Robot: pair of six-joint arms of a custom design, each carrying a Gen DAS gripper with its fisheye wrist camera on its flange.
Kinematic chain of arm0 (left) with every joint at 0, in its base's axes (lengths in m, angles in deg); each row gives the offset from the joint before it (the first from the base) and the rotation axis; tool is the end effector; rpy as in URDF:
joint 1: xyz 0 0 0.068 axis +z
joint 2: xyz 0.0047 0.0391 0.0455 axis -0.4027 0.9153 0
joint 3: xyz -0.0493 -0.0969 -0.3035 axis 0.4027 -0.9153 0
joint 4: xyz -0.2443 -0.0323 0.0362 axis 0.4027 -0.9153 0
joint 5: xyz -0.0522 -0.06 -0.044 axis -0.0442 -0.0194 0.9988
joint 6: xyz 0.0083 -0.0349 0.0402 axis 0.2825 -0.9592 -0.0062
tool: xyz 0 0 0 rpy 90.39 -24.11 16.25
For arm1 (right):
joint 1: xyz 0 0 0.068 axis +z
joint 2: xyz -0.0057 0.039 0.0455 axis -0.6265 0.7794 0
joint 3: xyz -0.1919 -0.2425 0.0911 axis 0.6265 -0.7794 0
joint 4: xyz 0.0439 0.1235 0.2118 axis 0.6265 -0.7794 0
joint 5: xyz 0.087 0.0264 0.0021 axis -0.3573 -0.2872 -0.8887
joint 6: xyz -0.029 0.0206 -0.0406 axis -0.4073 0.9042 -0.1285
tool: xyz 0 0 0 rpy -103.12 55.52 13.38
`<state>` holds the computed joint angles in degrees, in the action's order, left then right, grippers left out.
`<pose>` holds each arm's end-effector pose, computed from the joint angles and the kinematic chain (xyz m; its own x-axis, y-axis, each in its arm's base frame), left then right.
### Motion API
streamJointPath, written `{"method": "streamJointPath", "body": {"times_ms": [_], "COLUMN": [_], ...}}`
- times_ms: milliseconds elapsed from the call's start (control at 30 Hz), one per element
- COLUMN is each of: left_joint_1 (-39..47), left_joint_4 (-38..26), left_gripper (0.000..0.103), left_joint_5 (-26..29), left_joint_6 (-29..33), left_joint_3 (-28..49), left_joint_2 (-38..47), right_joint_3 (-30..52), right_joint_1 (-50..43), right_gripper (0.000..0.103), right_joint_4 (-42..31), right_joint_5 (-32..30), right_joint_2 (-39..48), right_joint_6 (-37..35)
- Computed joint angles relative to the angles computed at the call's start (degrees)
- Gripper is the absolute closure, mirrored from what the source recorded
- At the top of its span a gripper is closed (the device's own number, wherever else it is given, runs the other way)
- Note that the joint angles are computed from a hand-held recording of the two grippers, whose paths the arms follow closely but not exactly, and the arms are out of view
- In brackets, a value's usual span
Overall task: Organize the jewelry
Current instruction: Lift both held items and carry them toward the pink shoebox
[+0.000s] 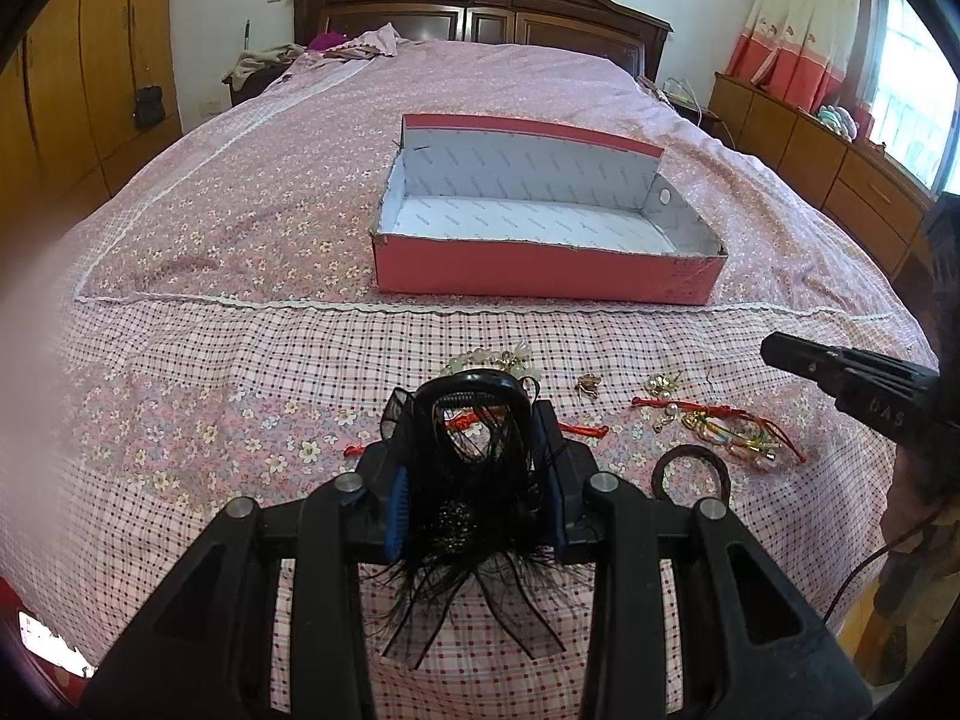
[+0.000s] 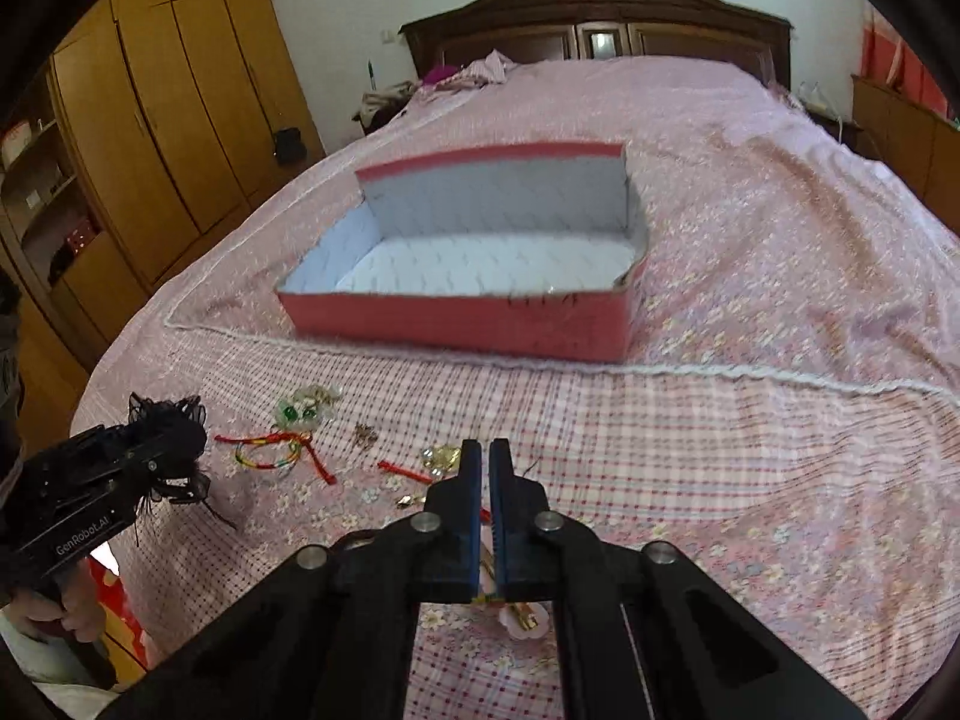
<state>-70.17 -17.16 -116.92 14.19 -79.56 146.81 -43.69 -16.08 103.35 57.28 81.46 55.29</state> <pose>0.0916 -0.0673 0.1271 -0.6826 -0.2579 -0.6838 -0.2514 0.9614 -0.1117 0.2222 0.1040 0.1302 -0.6490 -0.3592 -0.6706 -0.5982 0.7856 0.1581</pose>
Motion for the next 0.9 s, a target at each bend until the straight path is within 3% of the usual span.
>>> {"method": "streamJointPath", "body": {"times_ms": [200, 333, 600, 700, 733, 767, 900], "left_joint_1": [-0.37, -0.07, 0.64, 0.26, 0.18, 0.19, 0.34], "left_joint_4": [-0.25, -0.45, 1.45, 1.08, 0.93, 0.78, 0.53], "left_gripper": [0.076, 0.076, 0.076, 0.076, 0.076, 0.076, 0.076], "left_joint_5": [-0.13, -0.06, 0.77, 0.48, 0.36, 0.31, 0.26], "left_joint_6": [-0.52, -0.15, 0.45, 0.11, 0.06, 0.08, 0.14], "left_joint_3": [0.09, 0.18, -0.34, -0.16, -0.1, -0.05, 0.01], "left_joint_2": [0.12, -0.11, 0.93, 0.95, 0.89, 0.77, 0.44], "right_joint_3": [2.64, 2.87, 2.44, 3.26, 3.09, 2.9, 0.6], "right_joint_1": [-2.79, -1.38, -3.58, -3.59, -3.58, -3.3, -2.03], "right_gripper": [0.099, 0.097, 0.074, 0.076, 0.092, 0.097, 0.098], "right_joint_4": [-5.49, -5.64, -4.9, -5.17, -4.65, -3.98, -0.43], "right_joint_5": [-3.91, -1.05, -0.21, -0.92, -1.13, -0.82, 0.25], "right_joint_2": [2.71, 5.25, 8.72, 10.39, 10.52, 10.54, 7.73], "right_joint_6": [-4.12, -6.43, -7.04, -7.5, -7.67, -7.46, -6.01]}}
